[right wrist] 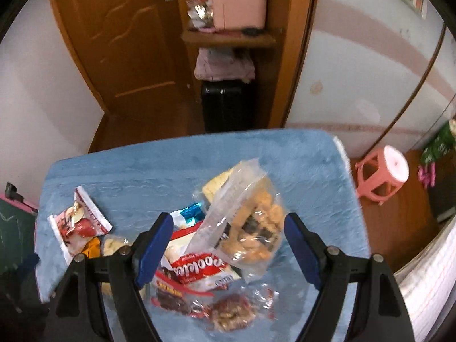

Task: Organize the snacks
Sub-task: 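Grasp the clear cookie bag with the right tool while the left tool grasps the orange-and-white bar, then carry both items over the white tray and release them inside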

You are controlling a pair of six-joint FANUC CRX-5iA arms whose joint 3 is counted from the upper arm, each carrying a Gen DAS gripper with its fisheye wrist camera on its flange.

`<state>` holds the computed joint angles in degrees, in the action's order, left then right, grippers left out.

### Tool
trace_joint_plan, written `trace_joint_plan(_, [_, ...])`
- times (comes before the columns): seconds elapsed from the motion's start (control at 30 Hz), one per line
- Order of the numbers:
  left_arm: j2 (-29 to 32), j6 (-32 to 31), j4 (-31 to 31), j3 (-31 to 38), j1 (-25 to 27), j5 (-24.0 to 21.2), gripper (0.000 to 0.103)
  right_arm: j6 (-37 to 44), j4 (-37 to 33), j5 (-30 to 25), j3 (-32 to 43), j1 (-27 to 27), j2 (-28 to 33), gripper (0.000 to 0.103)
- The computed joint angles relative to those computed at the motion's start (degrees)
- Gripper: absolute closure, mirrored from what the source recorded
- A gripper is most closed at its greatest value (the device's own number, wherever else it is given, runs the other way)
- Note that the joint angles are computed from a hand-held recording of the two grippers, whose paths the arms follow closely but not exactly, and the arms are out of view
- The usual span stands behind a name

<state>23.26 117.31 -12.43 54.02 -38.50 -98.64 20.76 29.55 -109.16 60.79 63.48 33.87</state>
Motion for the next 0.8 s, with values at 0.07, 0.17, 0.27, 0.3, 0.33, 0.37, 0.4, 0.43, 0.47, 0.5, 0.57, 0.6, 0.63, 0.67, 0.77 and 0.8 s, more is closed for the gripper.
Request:
trace_joint_plan(0.07, [0.6,0.4,0.3,-0.6,-0.1,0.1,0.008,0.3,-0.5,-1.6,1.6,-0.6,1.6,0.023])
trace_joint_plan(0.17, [1.5,0.5,0.0,-0.9,-0.4,-0.2,0.008,1.5,-2.1,-5.9,4.9,-1.5,4.7,0.023])
trace_joint_plan(0.27, [1.7,0.5,-0.5,-1.9,-0.5,-0.1,0.008,-3.0,-6.4,-1.5,-3.9,-2.2,-0.6,0.023])
trace_joint_plan(0.3, [1.1,0.5,-0.5,-2.8,-0.4,-0.1,0.008,-4.6,-7.6,0.0,-6.5,-2.4,-2.3,0.023])
trace_joint_plan(0.33, [1.0,0.8,-0.3,-3.3,-0.2,0.0,0.008,-6.7,-9.1,1.6,-9.5,-2.6,-4.3,0.023])
trace_joint_plan(0.37, [0.8,1.2,0.2,-4.1,0.2,0.3,0.008,-7.7,-10.0,2.1,-10.4,-2.9,-4.9,0.023])
trace_joint_plan(0.4, [0.5,1.7,1.1,-5.2,0.7,0.7,0.008,-9.7,-11.5,4.5,-13.7,-3.1,-7.2,0.024])
trace_joint_plan(0.43, [0.0,2.0,1.9,-6.4,1.4,1.4,0.008,-10.9,-11.7,6.9,-16.5,-3.0,-9.1,0.025])
trace_joint_plan(0.47, [-1.2,2.7,3.6,-9.0,2.4,3.3,0.008,-11.4,-11.7,7.9,-17.7,-2.9,-9.9,0.026])
trace_joint_plan(0.5, [-2.2,3.1,5.2,-11.1,3.3,4.9,0.013,-11.5,-11.7,8.9,-18.8,-2.8,-10.7,0.033])
trace_joint_plan(0.57, [-4.5,3.6,10.0,-16.0,5.4,8.8,0.024,-10.7,-11.3,8.4,-19.2,-2.4,-11.2,0.039])
trace_joint_plan(0.6, [-5.6,3.5,12.5,-18.3,6.4,10.7,0.035,-10.9,-11.4,9.4,-20.4,-2.3,-12.2,0.041])
trace_joint_plan(0.63, [-6.8,3.4,15.2,-20.9,7.5,12.8,0.041,-11.7,-11.7,11.4,-22.7,-2.1,-14.1,0.043])
trace_joint_plan(0.67, [-8.0,3.2,18.3,-23.7,8.6,15.0,0.051,-12.4,-11.6,12.7,-24.5,-1.8,-15.4,0.044])
trace_joint_plan(0.77, [-9.8,3.4,21.0,-27.0,9.6,16.4,0.064,-14.9,-11.4,16.2,-29.4,-1.0,-19.4,0.055])
trace_joint_plan(0.8, [-10.0,3.4,20.6,-27.2,9.5,16.0,0.067,-15.8,-11.2,17.5,-31.2,-0.6,-20.9,0.056])
